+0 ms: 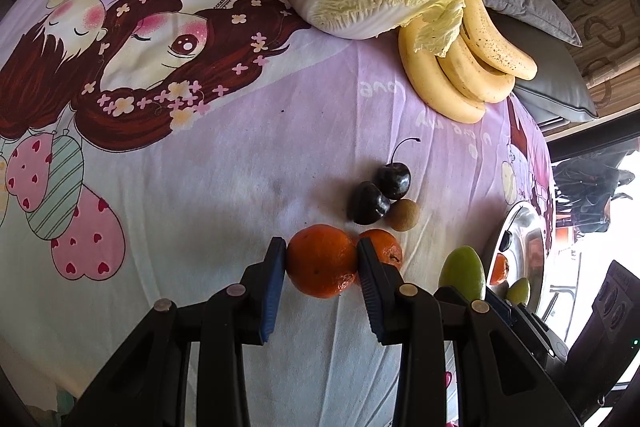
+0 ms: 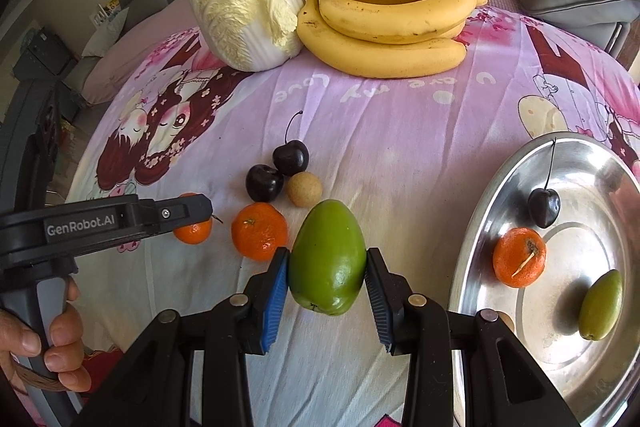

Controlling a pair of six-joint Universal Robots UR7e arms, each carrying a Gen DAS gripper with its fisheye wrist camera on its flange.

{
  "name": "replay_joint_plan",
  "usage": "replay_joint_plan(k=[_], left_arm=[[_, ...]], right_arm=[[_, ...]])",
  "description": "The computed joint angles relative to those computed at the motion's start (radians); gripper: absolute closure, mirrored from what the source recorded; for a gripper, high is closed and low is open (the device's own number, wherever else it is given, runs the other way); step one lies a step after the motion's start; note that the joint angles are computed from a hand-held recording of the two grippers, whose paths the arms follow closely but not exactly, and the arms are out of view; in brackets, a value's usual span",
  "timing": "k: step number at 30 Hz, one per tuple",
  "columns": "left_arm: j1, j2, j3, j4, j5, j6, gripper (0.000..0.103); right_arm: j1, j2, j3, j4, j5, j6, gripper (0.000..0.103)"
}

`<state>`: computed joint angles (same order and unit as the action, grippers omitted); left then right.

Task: Organize fruits
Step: 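Carry the tangerine and green pear over the steel bowl with both tools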

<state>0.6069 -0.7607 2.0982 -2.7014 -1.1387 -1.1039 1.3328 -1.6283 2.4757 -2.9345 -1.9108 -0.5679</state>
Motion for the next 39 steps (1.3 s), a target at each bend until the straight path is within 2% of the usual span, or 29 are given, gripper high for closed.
replay_joint_plan(k=[10,20,30,39], left_arm=[[-0.021,0.018,-0.030,0.026,0.005,-0.015,0.066],[-0.036,0.051,-0.097,0.068,-0.003,0.012,0.066],[-0.062,0.116,-0.200,0.109,-0.022,0.075,0.066],[-0.095,0.198,-0.294,0.133,-0.068,0.130,0.066]], right_arm=[[-0.019,-0.061,0.011,0.032,0.018,0.006,0.063],[-0.075,-0.144,0.010,0.067,0.065,-0.006,0.063],[-0.180,-0.255,0.005,0.109,0.129,-0.025,0.063],[-0.306,-0.332,-0.011,0.150,0.185,-0.035,0.063]])
